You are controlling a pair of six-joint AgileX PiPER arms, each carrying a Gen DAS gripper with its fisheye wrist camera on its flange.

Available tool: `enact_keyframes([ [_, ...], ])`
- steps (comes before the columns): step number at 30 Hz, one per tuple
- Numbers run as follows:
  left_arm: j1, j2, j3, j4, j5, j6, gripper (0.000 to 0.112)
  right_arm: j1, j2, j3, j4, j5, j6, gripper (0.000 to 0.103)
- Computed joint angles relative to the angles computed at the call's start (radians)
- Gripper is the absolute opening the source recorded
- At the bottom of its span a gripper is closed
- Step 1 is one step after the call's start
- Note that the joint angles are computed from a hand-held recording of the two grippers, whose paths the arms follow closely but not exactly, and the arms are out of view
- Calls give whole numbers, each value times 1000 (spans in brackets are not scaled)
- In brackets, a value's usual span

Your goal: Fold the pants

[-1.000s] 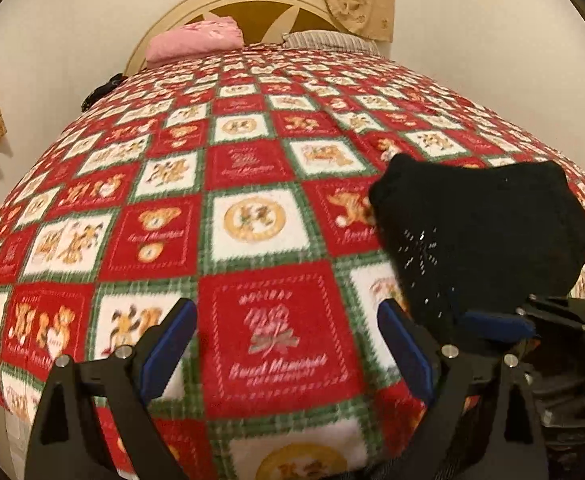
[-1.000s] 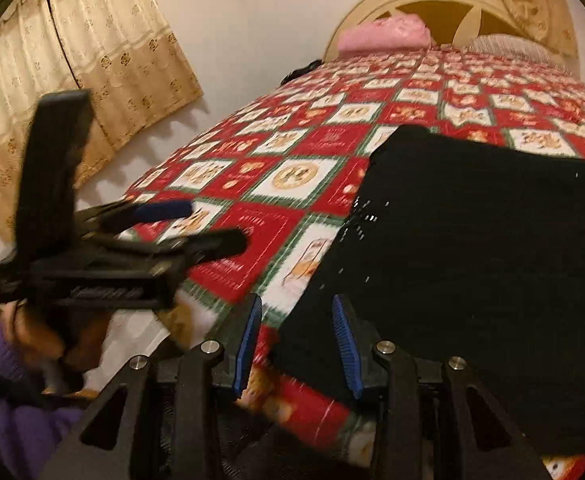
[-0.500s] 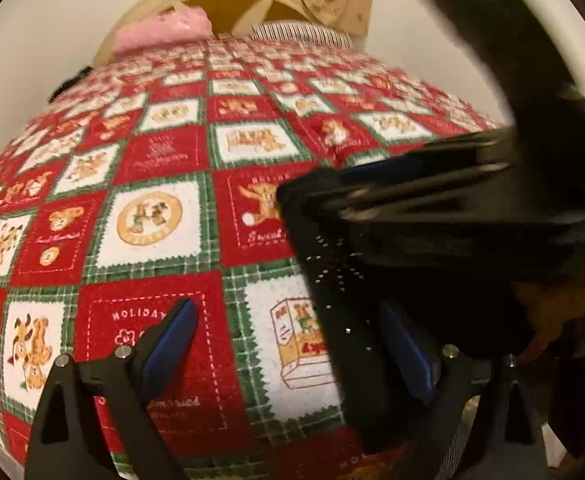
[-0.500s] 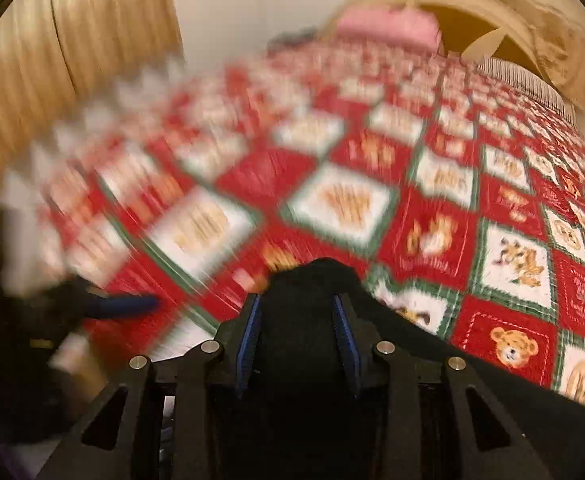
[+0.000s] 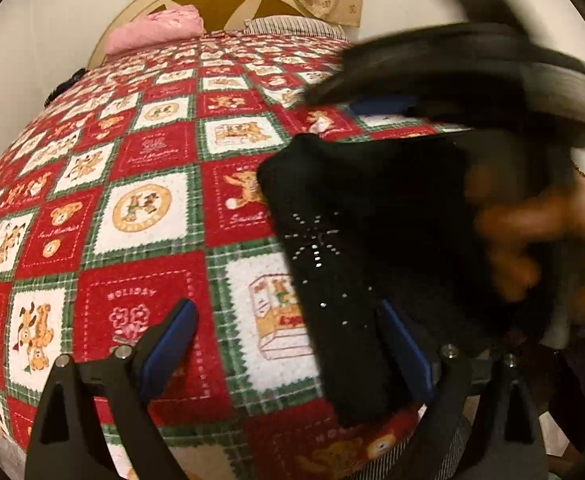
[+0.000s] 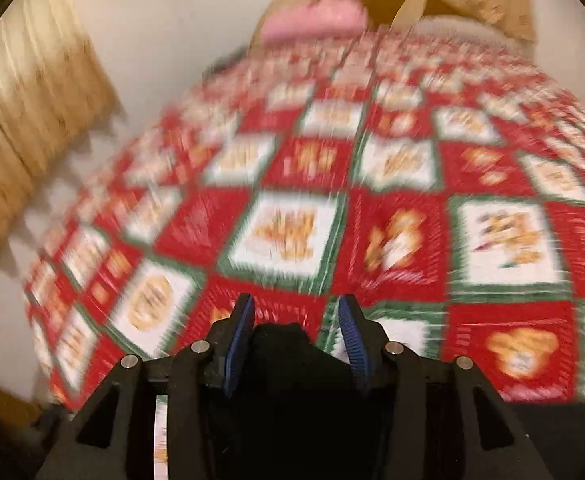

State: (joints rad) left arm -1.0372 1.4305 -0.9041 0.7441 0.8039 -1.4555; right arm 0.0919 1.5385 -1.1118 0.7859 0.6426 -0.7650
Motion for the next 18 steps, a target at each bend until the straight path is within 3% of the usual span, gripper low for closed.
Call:
enact_keyframes([
  [4,-25,-36,0,65,78,-57,94,-225,-240,156,195,40,-274,46],
  [7,7,-19,-38,65,55,-4,94,-379,-328,211,123,53,-319,46],
  [11,31,67,-141,30,57,92,94,-533,-328,258,32,99,-346,46],
  [14,42,121,-198,-6,61,141,94,-700,-350,325,147,232,-511,46],
  [18,46,167,-235,-48,89,166,94,-717,-414,368,121,229,-531,47],
])
